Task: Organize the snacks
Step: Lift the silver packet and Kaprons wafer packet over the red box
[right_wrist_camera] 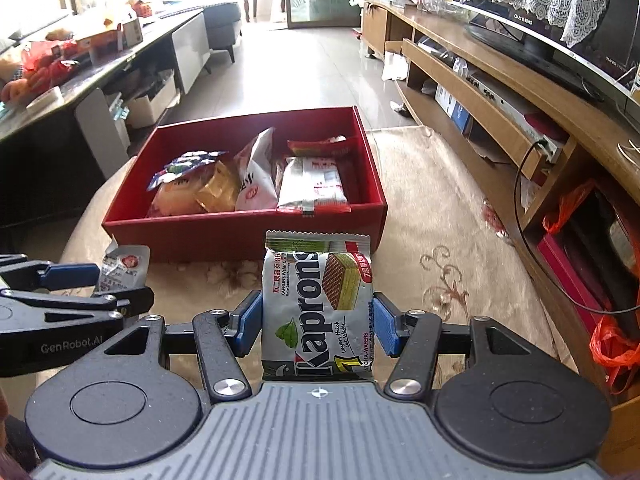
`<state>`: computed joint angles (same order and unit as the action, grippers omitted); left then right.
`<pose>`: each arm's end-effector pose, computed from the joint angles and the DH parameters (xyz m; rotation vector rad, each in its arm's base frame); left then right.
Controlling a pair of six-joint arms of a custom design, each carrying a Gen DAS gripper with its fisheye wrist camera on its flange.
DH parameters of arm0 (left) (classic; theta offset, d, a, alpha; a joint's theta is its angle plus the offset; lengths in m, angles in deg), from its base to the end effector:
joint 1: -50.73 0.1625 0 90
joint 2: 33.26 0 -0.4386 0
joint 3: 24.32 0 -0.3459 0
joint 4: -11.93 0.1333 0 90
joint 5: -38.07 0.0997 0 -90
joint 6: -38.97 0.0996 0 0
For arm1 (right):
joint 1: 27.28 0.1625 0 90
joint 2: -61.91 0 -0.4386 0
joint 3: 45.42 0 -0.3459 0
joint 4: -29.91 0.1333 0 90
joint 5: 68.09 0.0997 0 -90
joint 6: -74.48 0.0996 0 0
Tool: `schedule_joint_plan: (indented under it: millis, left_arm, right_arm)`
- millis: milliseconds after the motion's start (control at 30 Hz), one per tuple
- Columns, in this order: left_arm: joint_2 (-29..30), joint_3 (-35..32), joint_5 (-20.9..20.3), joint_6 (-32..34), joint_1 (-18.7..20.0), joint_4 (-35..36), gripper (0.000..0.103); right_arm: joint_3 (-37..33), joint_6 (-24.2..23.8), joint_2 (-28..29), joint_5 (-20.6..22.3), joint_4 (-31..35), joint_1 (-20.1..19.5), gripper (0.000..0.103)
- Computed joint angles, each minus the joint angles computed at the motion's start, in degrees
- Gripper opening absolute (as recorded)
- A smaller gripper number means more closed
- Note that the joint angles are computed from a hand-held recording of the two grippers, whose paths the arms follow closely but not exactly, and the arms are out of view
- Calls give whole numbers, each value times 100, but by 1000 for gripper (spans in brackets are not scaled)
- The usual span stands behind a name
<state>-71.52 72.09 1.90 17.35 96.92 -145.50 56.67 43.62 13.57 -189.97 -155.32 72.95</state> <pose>-0.2852 -0.6060 0.0983 0.3515 2.2877 -0.7924 0.1907 -0.6025 0.2139 0.5919 -2.3101 0.7620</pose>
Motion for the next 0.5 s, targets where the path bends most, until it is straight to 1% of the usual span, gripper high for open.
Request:
schedule_joint_plan:
  millis: [200,500]
  left_arm:
    - [94,-268,120,250,62,-163,52]
    - [298,-803,222,500,223,-179,52]
  right_arm:
    - [-240,-9,109,22,69,18,64]
    - [-847,7,389,56,318,18,64]
